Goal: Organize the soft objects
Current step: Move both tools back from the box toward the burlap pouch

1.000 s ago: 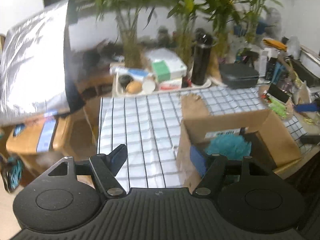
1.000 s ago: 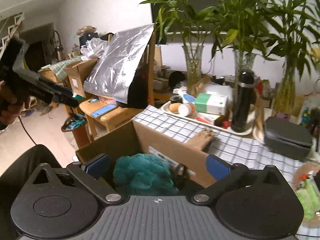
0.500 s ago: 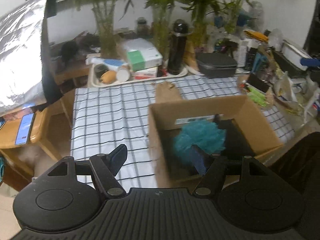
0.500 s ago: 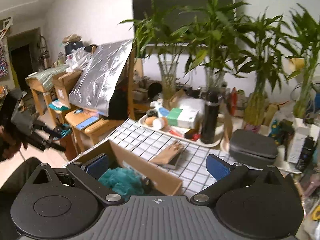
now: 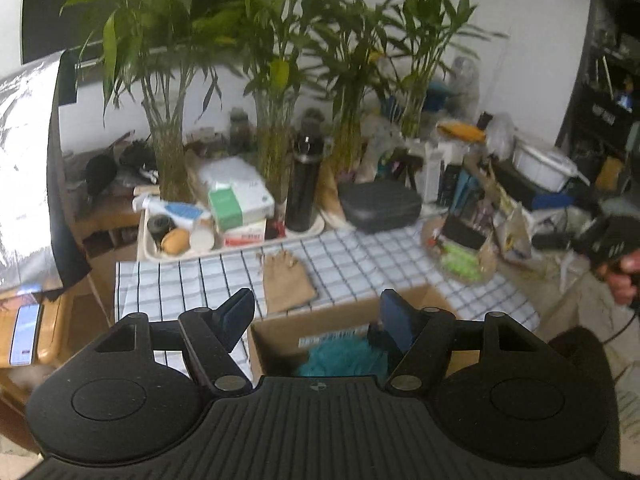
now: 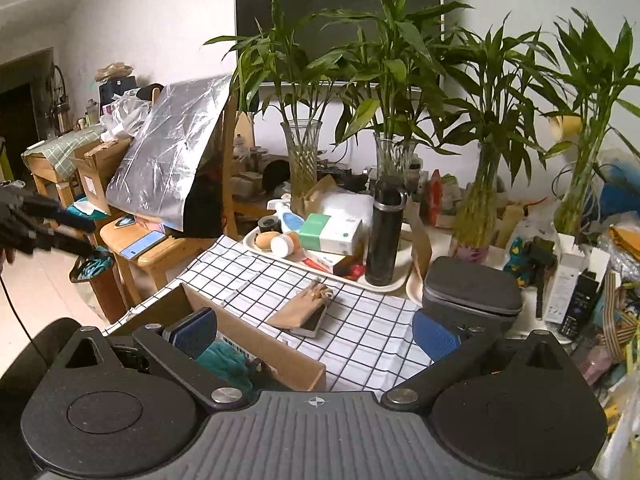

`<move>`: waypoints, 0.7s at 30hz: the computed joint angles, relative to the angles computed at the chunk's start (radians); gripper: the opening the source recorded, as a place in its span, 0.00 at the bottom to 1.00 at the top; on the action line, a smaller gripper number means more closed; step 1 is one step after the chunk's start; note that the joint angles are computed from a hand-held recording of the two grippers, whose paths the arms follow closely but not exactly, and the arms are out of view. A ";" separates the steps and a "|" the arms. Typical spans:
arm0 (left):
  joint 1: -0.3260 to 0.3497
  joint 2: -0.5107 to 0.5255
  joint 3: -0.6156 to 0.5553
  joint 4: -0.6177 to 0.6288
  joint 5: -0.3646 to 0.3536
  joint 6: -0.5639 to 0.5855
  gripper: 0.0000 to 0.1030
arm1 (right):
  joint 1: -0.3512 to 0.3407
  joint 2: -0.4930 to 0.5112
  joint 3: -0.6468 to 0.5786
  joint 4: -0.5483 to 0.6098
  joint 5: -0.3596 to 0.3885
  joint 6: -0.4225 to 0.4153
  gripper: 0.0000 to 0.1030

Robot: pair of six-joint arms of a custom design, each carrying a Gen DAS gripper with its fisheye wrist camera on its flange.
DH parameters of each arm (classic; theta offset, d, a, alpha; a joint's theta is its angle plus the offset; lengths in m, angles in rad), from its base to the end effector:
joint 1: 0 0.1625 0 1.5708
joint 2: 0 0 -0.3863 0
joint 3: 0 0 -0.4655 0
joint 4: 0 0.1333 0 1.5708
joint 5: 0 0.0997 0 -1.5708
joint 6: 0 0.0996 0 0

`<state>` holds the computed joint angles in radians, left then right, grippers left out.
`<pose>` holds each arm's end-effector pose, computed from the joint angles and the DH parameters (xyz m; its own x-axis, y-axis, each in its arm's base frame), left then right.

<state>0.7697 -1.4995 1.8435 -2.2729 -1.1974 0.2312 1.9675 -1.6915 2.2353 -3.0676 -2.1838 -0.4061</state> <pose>-0.3068 -0.5335 0.3389 -0.5660 0.7136 -0.4129 0.8242 0.5016 -0.2629 0.2540 -0.4097 0.3392 -0.7711 -0.1040 0.6282 -0.5752 0.5368 -0.6172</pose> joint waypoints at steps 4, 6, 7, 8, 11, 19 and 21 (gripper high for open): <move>0.003 0.035 -0.038 -0.018 -0.021 0.034 0.67 | -0.002 0.008 -0.008 -0.011 -0.008 -0.002 1.00; 0.006 0.052 -0.053 -0.022 -0.023 0.051 0.67 | -0.003 0.013 -0.008 -0.024 -0.013 0.001 1.00; 0.009 0.061 -0.063 -0.020 -0.027 0.058 0.67 | -0.007 0.014 -0.006 -0.030 -0.005 0.006 1.00; 0.013 0.070 -0.072 -0.019 -0.030 0.062 0.67 | -0.012 0.015 -0.004 -0.034 0.002 0.011 1.00; 0.025 0.097 -0.096 -0.016 -0.029 0.071 0.67 | -0.024 0.028 0.002 -0.051 0.014 0.016 1.00; 0.059 0.167 -0.128 -0.043 -0.021 0.118 0.67 | -0.100 0.109 -0.011 -0.098 0.071 0.040 1.00; 0.071 0.185 -0.141 -0.047 -0.027 0.125 0.67 | -0.119 0.132 -0.021 -0.113 0.091 0.045 1.00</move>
